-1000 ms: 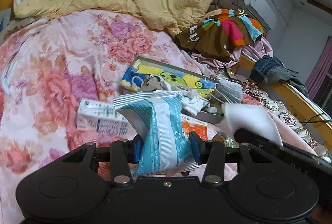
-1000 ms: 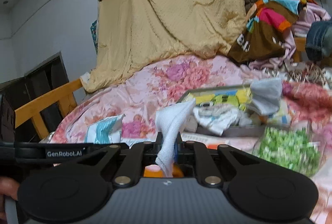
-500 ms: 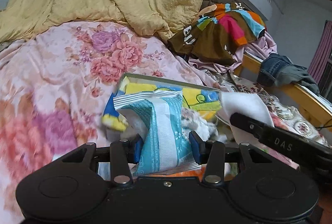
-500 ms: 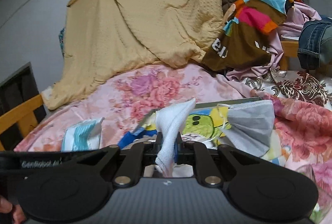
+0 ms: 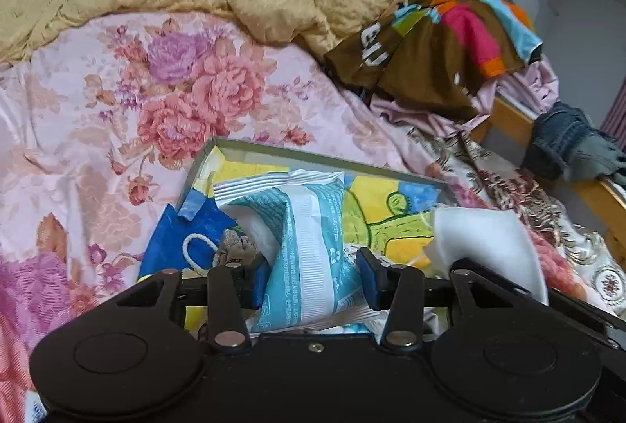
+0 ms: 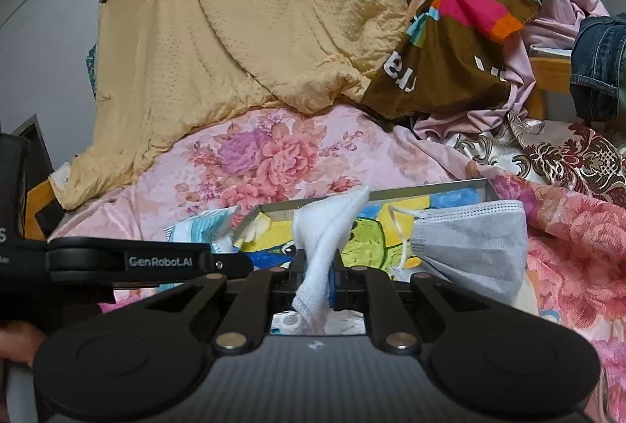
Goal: Organize soft objects
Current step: 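Lift the wipes pack and white cloth and carry them toward the frog tray, then lower the wipes pack and cloth into the frog tray and open both tools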
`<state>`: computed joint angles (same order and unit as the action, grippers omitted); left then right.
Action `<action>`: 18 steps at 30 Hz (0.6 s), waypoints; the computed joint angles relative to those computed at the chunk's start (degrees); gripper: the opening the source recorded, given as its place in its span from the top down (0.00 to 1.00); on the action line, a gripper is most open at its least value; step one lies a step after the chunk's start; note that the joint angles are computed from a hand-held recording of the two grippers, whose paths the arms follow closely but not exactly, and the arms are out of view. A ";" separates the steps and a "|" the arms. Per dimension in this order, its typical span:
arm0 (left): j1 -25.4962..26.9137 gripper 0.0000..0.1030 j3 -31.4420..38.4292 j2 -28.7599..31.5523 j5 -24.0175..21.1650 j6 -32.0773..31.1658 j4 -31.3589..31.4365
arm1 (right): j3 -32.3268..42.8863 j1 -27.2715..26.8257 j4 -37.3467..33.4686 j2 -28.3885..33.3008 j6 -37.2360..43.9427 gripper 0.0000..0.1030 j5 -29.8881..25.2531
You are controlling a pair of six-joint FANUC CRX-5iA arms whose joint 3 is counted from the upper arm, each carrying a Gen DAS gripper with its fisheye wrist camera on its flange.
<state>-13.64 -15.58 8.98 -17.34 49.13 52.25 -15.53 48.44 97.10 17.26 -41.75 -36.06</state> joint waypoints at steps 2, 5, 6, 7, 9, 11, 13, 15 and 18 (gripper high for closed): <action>0.70 0.54 2.82 1.59 -1.62 6.07 -5.57 | 0.44 -0.28 -1.70 0.22 1.37 0.90 0.34; 1.31 0.54 6.56 3.50 -3.76 13.04 -12.53 | 0.77 -0.95 -3.13 0.41 1.30 0.90 1.37; 1.41 0.54 7.72 4.07 -4.46 14.92 -14.49 | 0.88 -1.09 -3.49 0.50 1.39 0.90 1.47; 1.50 0.54 9.07 4.68 -5.31 17.15 -16.70 | 0.94 -1.27 -3.60 0.55 1.30 0.90 1.66; 1.68 0.54 11.69 5.86 -7.28 21.54 -20.52 | 1.08 -1.45 -4.21 0.65 1.40 0.89 2.01; 1.73 0.54 13.75 6.94 -8.74 25.05 -22.82 | 1.06 -1.72 -4.37 0.66 1.20 0.89 2.46; 1.70 0.54 15.56 7.85 -10.25 27.67 -24.86 | 1.26 -1.70 -5.05 0.84 1.75 0.89 2.32; 1.53 0.54 17.01 8.60 -11.09 29.81 -26.93 | 1.25 -1.98 -4.78 0.85 1.19 0.88 2.50; 1.33 0.54 18.69 9.36 -12.12 32.19 -29.24 | 1.36 -2.55 -4.13 0.91 0.16 0.87 2.90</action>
<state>-12.31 3.11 18.34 -29.46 81.32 23.00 -14.17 45.88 92.97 18.18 -41.59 -33.15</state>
